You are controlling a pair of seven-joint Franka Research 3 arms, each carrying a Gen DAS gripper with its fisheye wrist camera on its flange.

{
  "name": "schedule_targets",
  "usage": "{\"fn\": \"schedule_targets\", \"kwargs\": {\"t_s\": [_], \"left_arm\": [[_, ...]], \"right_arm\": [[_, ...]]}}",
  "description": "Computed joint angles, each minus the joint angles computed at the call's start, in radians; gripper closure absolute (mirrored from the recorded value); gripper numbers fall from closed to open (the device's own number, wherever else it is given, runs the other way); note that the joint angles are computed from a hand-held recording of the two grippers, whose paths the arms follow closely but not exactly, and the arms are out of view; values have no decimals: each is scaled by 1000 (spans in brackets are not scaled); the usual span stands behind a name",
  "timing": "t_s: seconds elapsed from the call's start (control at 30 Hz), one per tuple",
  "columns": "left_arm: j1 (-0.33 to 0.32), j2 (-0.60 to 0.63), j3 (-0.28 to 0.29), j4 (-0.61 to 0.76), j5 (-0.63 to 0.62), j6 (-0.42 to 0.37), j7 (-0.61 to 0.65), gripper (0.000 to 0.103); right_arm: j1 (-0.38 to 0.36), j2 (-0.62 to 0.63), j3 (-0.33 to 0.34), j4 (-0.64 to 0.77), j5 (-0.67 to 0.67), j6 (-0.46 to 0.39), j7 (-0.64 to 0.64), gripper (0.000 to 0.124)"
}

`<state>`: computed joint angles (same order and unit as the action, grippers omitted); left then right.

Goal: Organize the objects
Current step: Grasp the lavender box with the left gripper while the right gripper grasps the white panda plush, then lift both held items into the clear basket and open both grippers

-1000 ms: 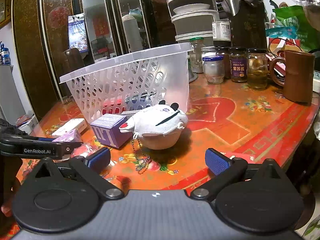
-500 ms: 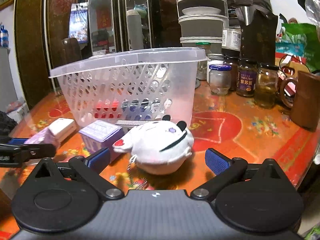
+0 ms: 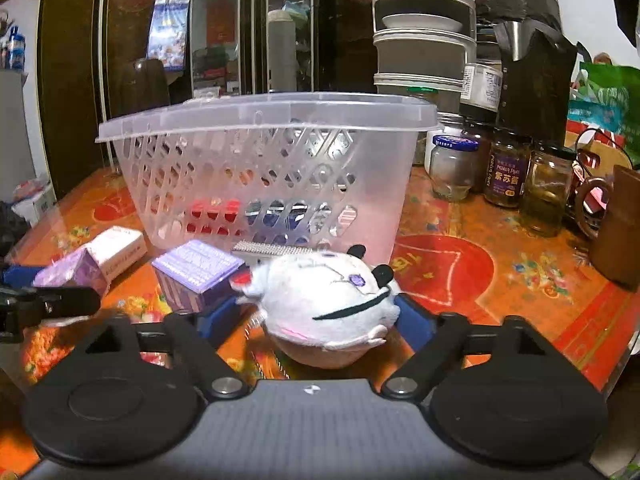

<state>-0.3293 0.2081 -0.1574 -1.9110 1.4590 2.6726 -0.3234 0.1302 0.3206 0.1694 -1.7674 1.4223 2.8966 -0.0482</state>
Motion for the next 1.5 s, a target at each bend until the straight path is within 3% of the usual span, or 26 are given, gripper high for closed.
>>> {"fn": "schedule_targets", "kwargs": {"t_s": [0.07, 0.23, 0.7, 0.93, 1.03, 1.13, 1.23, 1.33, 1.4, 1.5], "left_arm": [[-1, 0, 0, 0, 3, 0, -2, 26], [-4, -3, 0, -2, 23, -7, -20, 27], [-14, -51, -26, -30, 203, -74, -151, 27], [10, -173, -62, -84, 167, -100, -92, 27], [31, -191, -68, -59, 144, -68, -30, 27], [56, -173, -60, 15, 155, -6, 13, 27], [81, -106, -40, 137, 112, 67, 79, 27], [89, 2, -15, 289, -43, 106, 245, 27], [97, 96, -12, 406, -215, 103, 420, 27], [120, 239, -51, 576, -476, 27, 676, 27]], "right_arm": [[-18, -20, -1, -16, 23, -47, 2, 54], [-17, -89, -25, -73, 176, -62, -130, 55], [-6, -191, -106, -167, 235, -214, -148, 55], [-5, -252, -136, -187, 267, -282, -193, 54], [-1, -260, -142, -159, 269, -297, -203, 54], [0, -230, -143, -74, 210, -333, -123, 53], [18, -166, -121, 53, 132, -270, -64, 53], [32, -66, -99, 209, -30, -217, 91, 53], [51, 29, -101, 334, -193, -200, 250, 53], [125, 195, -184, 540, -518, -224, 585, 54]]}}
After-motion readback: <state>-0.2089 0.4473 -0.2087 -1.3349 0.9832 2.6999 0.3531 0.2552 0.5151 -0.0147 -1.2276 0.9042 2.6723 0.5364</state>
